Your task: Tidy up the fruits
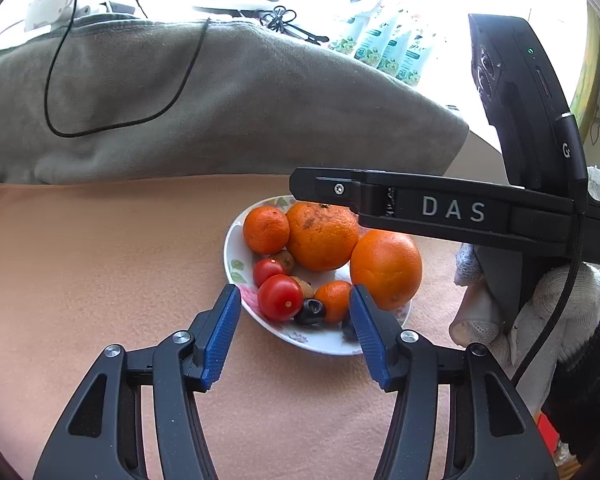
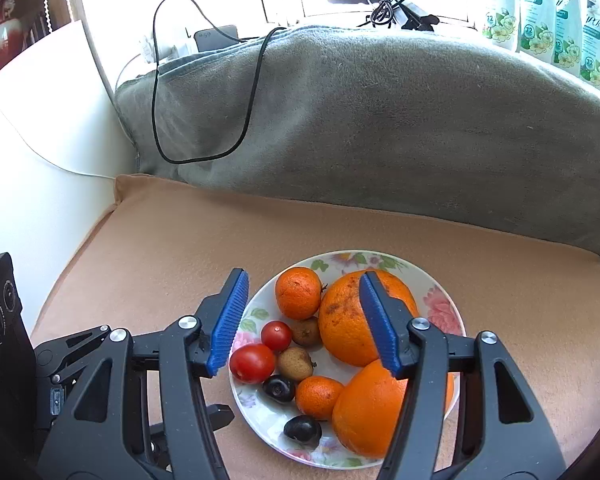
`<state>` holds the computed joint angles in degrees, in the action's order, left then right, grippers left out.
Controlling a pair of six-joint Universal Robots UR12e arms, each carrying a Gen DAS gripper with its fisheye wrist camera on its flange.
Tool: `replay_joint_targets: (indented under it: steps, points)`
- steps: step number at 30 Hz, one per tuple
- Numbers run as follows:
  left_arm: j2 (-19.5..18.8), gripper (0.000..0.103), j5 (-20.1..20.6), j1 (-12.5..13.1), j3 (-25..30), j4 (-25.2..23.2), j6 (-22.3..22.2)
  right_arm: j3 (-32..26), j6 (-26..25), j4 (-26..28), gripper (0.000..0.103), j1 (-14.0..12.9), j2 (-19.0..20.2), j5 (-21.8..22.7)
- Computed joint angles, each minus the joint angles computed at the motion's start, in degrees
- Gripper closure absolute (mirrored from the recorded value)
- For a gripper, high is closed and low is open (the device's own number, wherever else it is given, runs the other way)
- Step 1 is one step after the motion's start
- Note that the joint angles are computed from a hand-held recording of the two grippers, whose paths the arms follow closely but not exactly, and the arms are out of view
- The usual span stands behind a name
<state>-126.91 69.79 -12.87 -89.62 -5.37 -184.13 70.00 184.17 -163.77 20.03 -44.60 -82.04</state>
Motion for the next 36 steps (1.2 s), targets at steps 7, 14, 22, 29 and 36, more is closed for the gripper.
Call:
replay_joint_targets:
  steps: [7, 14, 22, 29, 36]
  points:
    - [1.23, 0.034, 1.07, 0.07, -1.8, 1.69, 0.04, 4.73, 1.17, -5.85, 0.021, -0.01, -2.4, -0.85]
    - [2.81, 0.026, 3.6, -0.03, -3.91, 2.87, -0.3, 10.64, 1.45, -12.02, 0.013, 0.21, -5.28, -2.97]
    - [4.52, 0.023, 7.57, -0.57, -5.72, 3.25, -1.15, 16.23, 2.57, -17.37, 0.008, 0.34, -7.52, -6.28]
    - [5.56, 0.023, 10.04, -1.09, -7.29, 4.17, -1.08, 20.11, 5.23, -21.03, 0.004, 0.25, -9.03, -9.14]
    - [6.2, 0.023, 13.02, -1.51, -8.08, 3.44, -2.01, 22.9, 7.7, -22.64, 0.001, -0.01, -10.09, -10.43]
